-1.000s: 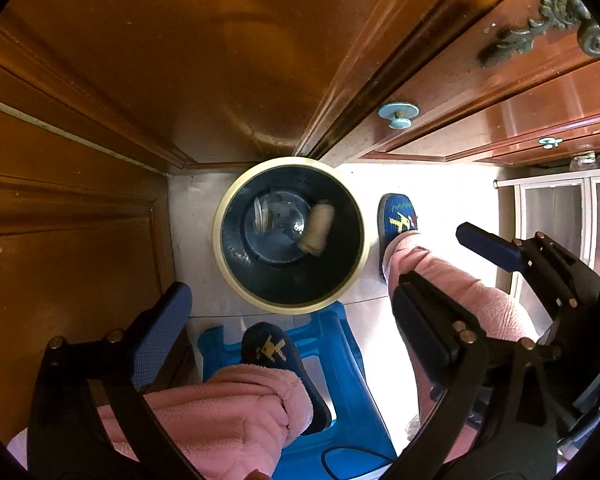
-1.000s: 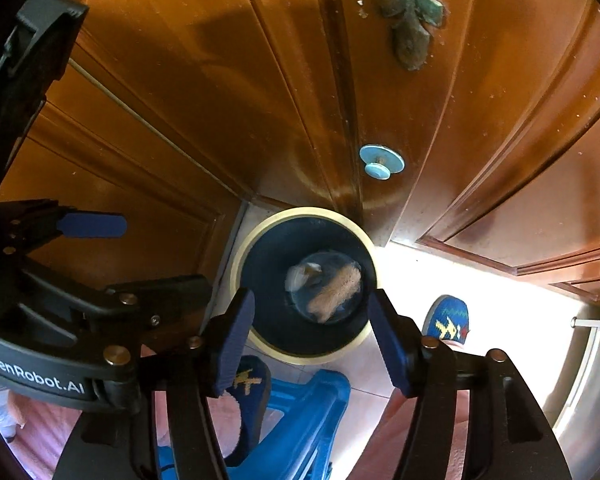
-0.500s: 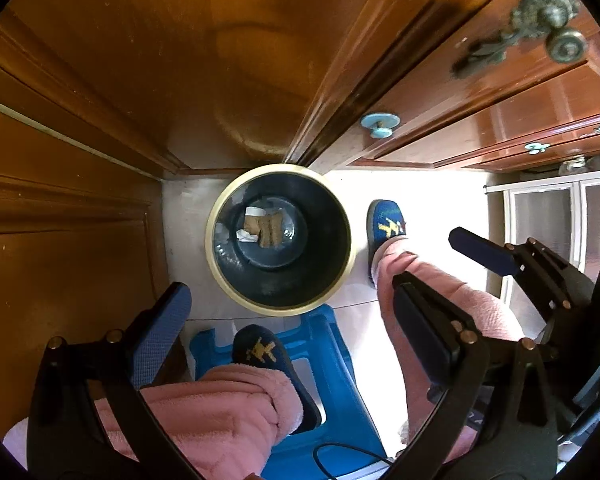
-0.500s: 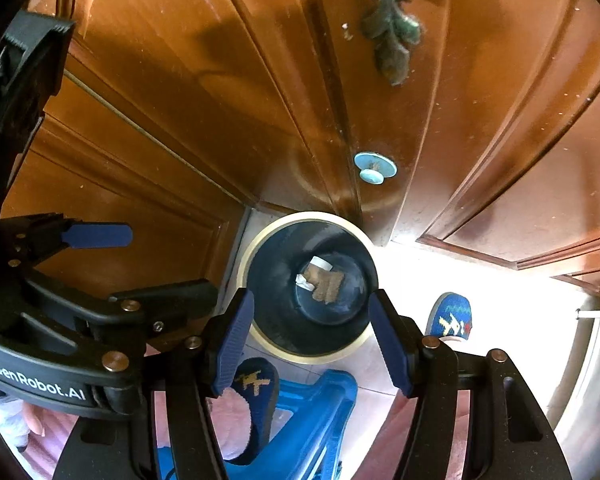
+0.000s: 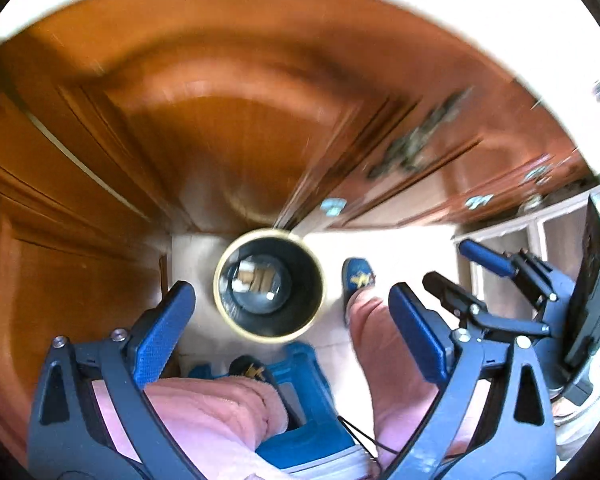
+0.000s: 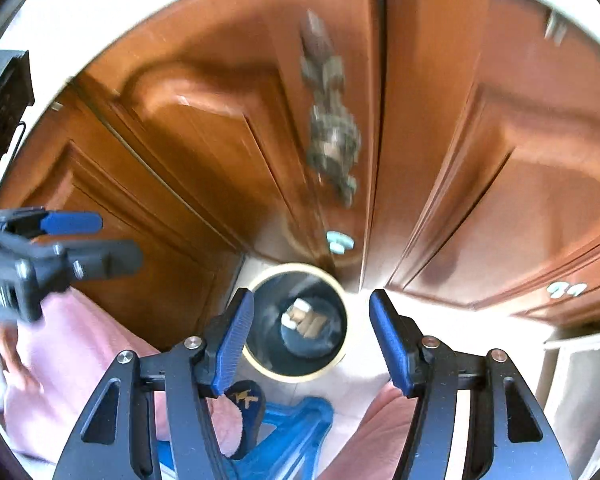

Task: Collect trash
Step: 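Raise both tools back up to the counter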

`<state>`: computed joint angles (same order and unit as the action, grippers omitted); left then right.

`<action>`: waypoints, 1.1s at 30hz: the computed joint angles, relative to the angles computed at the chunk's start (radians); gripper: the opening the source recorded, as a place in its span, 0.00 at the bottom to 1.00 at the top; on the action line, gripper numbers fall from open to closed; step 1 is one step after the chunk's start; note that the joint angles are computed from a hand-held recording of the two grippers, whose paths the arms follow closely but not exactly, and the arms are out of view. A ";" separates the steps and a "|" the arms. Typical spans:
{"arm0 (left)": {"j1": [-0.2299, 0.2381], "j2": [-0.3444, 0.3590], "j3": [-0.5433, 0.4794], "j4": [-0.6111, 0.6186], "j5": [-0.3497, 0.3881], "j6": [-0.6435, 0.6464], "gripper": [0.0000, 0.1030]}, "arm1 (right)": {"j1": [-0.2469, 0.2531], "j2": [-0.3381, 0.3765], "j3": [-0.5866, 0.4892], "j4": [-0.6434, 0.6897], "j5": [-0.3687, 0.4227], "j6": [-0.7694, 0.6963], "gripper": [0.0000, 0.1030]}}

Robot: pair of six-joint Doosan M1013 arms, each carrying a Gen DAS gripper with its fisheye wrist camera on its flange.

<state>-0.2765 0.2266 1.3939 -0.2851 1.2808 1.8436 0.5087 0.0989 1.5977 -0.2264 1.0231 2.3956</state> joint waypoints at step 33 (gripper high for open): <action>-0.054 0.460 -1.027 0.058 0.255 -0.187 0.77 | -0.259 0.244 -0.803 -0.013 0.330 -0.354 0.57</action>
<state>-0.3306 0.6865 0.3673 -0.2272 1.5358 1.6564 0.2497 0.3430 0.7948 -0.2397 1.3531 2.0421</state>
